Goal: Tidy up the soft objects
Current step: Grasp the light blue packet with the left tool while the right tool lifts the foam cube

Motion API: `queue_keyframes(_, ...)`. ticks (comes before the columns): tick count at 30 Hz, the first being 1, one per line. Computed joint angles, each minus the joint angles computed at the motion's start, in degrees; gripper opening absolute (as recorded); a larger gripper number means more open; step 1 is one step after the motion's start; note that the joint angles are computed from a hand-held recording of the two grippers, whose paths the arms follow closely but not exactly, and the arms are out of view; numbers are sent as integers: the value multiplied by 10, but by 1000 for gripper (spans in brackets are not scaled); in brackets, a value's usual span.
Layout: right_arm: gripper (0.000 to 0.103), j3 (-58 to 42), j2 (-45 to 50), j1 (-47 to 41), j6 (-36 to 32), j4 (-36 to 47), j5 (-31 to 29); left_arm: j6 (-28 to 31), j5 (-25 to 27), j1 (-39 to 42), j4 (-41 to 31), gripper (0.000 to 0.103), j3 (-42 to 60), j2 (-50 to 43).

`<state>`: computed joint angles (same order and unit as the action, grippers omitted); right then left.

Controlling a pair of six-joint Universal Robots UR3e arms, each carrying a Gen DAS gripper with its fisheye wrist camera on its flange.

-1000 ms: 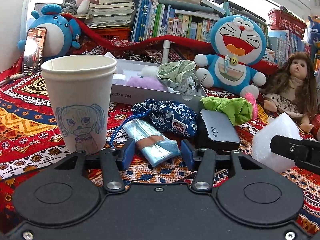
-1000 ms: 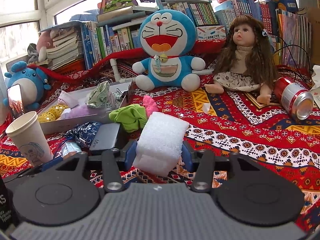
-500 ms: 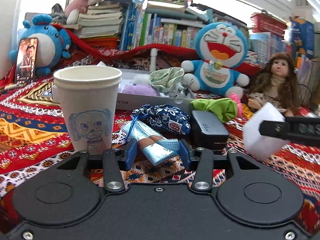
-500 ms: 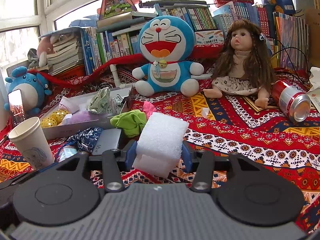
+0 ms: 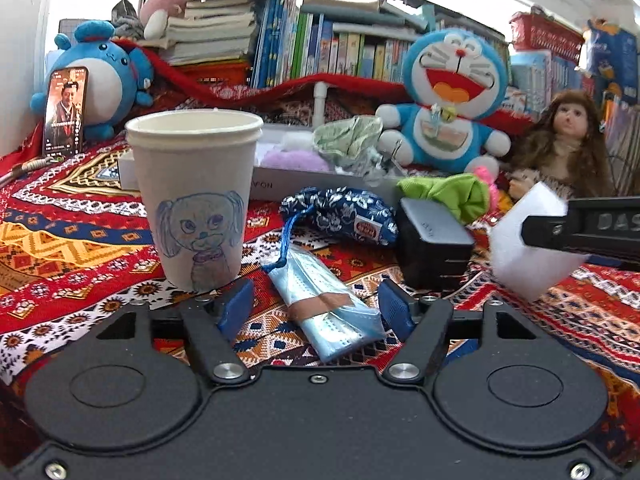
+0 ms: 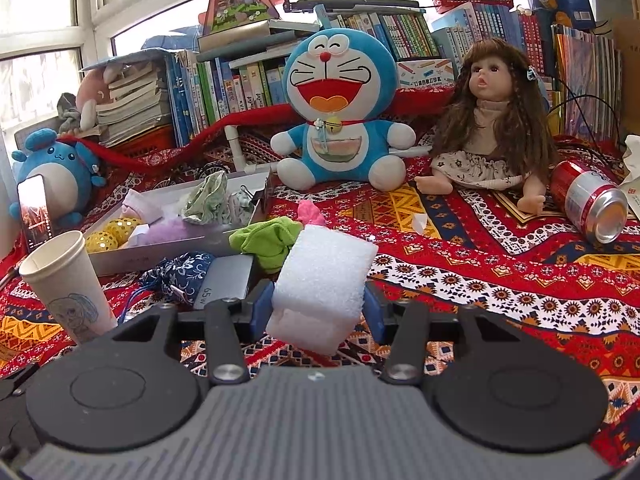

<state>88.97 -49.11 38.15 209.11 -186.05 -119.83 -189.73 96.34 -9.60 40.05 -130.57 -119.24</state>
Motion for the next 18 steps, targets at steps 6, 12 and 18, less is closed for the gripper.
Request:
queue_keyframes(6, 53, 1, -2, 0, 1, 1, 0, 17, -61, 28, 34, 41, -13, -9)
queue_keyframes(12, 52, -3, -2, 4, 0, -2, -7, 34, -142, 64, 42, 32, -54, 34)
queue_keyframes(18, 52, -24, -6, 5, -17, -2, -12, 59, -203, 96, 89, 32, -91, 82)
